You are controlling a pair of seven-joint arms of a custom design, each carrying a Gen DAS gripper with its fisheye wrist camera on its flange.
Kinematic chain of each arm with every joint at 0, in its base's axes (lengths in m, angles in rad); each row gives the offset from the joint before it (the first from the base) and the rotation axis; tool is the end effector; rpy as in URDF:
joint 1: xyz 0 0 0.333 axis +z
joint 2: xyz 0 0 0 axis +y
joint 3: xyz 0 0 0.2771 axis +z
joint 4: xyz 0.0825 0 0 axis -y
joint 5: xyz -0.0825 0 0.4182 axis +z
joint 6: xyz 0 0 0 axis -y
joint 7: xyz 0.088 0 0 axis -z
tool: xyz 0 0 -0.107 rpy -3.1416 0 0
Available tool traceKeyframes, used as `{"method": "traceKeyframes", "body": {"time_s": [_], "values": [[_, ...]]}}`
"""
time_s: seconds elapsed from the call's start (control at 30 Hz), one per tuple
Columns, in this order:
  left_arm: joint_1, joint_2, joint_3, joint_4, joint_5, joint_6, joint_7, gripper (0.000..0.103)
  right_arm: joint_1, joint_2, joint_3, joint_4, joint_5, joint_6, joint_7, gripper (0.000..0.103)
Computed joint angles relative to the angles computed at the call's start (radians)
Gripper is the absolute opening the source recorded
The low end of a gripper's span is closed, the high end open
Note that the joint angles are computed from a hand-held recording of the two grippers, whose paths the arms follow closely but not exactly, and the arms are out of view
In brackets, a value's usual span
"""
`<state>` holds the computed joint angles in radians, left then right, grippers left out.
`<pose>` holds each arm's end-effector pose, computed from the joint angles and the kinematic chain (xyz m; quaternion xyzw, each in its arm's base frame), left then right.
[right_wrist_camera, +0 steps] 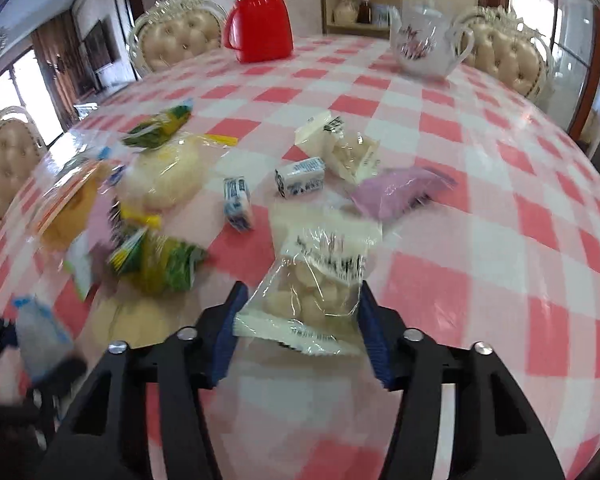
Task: Organize snacks
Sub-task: 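Carry the cookie packet and blue packet over the clear box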
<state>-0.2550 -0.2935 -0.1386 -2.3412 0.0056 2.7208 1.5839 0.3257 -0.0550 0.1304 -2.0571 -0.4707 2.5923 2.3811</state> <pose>0.5015 -0.2111 0.4731 -0.5141 0.7919 -0.2601 0.2024 0.5465 0.2788 0.4722 -0.6593 0.6740 -0.2183 0.2518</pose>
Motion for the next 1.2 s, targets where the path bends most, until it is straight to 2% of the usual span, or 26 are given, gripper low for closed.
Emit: {"method": "traceKeyframes", "body": {"time_s": [0.1, 0.2, 0.27, 0.43, 0.77, 0.97, 1.2], "values": [[-0.004, -0.046, 0.001, -0.043, -0.009, 0.006, -0.018, 0.053, -0.006, -0.119, 0.008, -0.132, 0.028, 0.071, -0.015, 0.051], [-0.012, -0.101, 0.005, -0.095, -0.014, 0.010, -0.051, 0.053, -0.029, -0.224, 0.044, -0.234, 0.038, 0.112, -0.017, 0.051], [-0.036, -0.144, 0.027, -0.133, -0.046, 0.000, -0.048, 0.053, -0.040, -0.261, 0.071, -0.268, 0.058, 0.115, -0.031, 0.051], [-0.045, -0.245, 0.029, -0.219, -0.043, -0.009, -0.084, 0.053, -0.057, -0.316, 0.133, -0.321, 0.084, 0.107, -0.047, 0.051], [-0.046, -0.520, 0.051, -0.421, -0.005, -0.034, -0.193, 0.053, -0.034, -0.403, 0.219, -0.367, 0.103, 0.110, -0.066, 0.051], [-0.026, -0.706, 0.081, -0.524, 0.028, -0.106, -0.213, 0.053, -0.008, -0.407, 0.253, -0.345, 0.112, 0.101, -0.092, 0.051], [0.017, -0.918, 0.112, -0.632, 0.053, -0.205, -0.196, 0.053, 0.043, -0.356, 0.282, -0.282, 0.107, 0.087, -0.122, 0.051]]}}
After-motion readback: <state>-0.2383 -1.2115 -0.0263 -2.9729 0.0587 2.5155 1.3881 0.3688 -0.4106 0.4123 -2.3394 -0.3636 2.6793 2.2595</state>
